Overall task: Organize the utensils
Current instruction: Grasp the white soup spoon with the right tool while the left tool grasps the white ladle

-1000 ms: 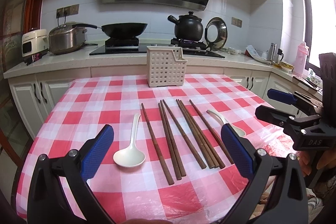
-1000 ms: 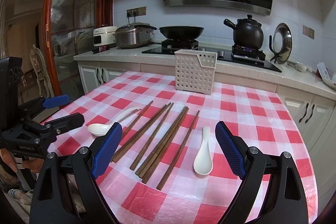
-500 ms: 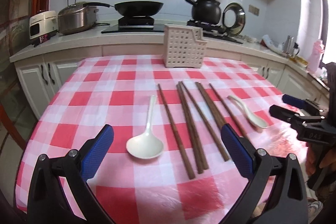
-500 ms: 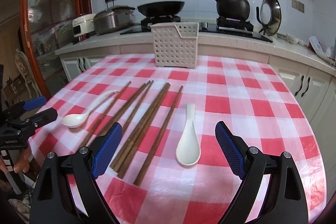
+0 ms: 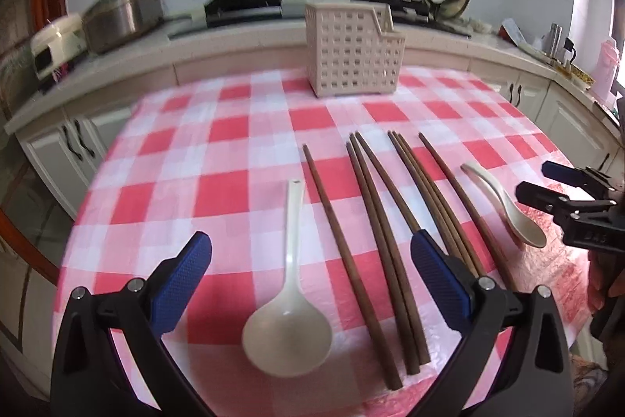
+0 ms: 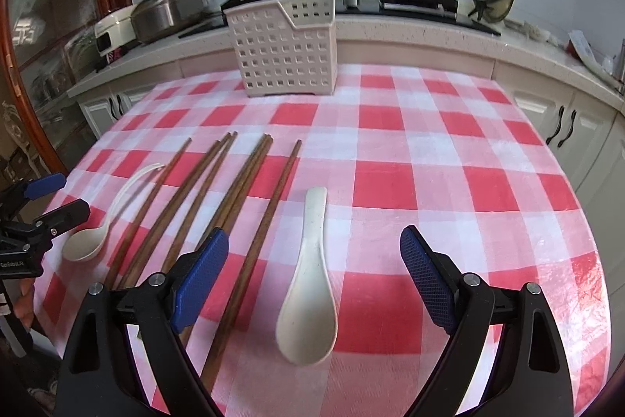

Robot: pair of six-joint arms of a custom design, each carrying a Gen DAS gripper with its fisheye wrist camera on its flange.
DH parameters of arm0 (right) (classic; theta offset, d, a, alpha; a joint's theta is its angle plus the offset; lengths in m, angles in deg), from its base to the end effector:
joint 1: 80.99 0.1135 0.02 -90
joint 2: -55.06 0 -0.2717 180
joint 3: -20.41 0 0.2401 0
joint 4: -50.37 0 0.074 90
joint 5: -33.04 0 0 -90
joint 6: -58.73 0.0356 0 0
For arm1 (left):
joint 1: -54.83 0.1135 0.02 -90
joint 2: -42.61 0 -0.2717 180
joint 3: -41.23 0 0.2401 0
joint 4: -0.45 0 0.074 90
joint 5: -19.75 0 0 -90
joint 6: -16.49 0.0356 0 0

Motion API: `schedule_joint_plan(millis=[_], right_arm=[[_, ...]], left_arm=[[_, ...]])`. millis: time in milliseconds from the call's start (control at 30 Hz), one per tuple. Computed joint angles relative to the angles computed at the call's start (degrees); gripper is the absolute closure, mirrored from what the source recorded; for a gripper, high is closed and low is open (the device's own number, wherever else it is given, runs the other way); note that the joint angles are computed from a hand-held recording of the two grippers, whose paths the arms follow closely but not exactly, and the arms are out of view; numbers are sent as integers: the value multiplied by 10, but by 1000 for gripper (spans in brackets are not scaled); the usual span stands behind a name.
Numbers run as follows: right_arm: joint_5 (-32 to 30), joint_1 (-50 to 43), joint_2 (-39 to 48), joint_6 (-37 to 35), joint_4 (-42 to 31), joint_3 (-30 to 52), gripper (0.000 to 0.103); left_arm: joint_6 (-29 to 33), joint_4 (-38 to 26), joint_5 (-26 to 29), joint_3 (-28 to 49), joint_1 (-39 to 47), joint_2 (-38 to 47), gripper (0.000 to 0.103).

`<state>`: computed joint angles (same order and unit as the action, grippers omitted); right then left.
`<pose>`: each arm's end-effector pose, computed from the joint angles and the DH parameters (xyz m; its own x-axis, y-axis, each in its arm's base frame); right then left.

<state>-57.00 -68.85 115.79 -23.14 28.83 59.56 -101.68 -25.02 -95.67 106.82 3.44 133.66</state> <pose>0.1862 0.0401 0.1873 -0.6913 -0.0041 -0.7225 -0.1142 0.9880 0.1037 0.2046 -0.2317 0.1995 -0.6806 0.1689 -0.7129 0.2446 0.9696 -0.0038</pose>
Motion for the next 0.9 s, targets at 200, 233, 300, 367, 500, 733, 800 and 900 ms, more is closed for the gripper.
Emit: schedule_joint_plan(millis=[200,233,300,367,500,733,800,900], right_arm=[[-7,-7,82,-11,2,44,33],[-6,-5,91,-11,1,50,35],[-7,-6,110,-11,2,59,38],[-5,-7,128,-11,0,68,42],[-3,-8,156,-13,-6,83,53],[-5,-13,166,-22,-15,99,58],[-8,-12,171,-24,-16,104,60],[-7,-9,179,-22,-14,107,60]], left_arm=[[9,-46,66,74,48,62,5],[0,-49,85,82,60,71,5],[-11,-54,106,93,77,82,5],[-9,-66,112,112,89,99,5],[-4,-109,109,159,104,139,17],[3,-123,123,180,111,162,37],[2,-123,132,181,112,166,47],[3,-101,126,169,110,163,47]])
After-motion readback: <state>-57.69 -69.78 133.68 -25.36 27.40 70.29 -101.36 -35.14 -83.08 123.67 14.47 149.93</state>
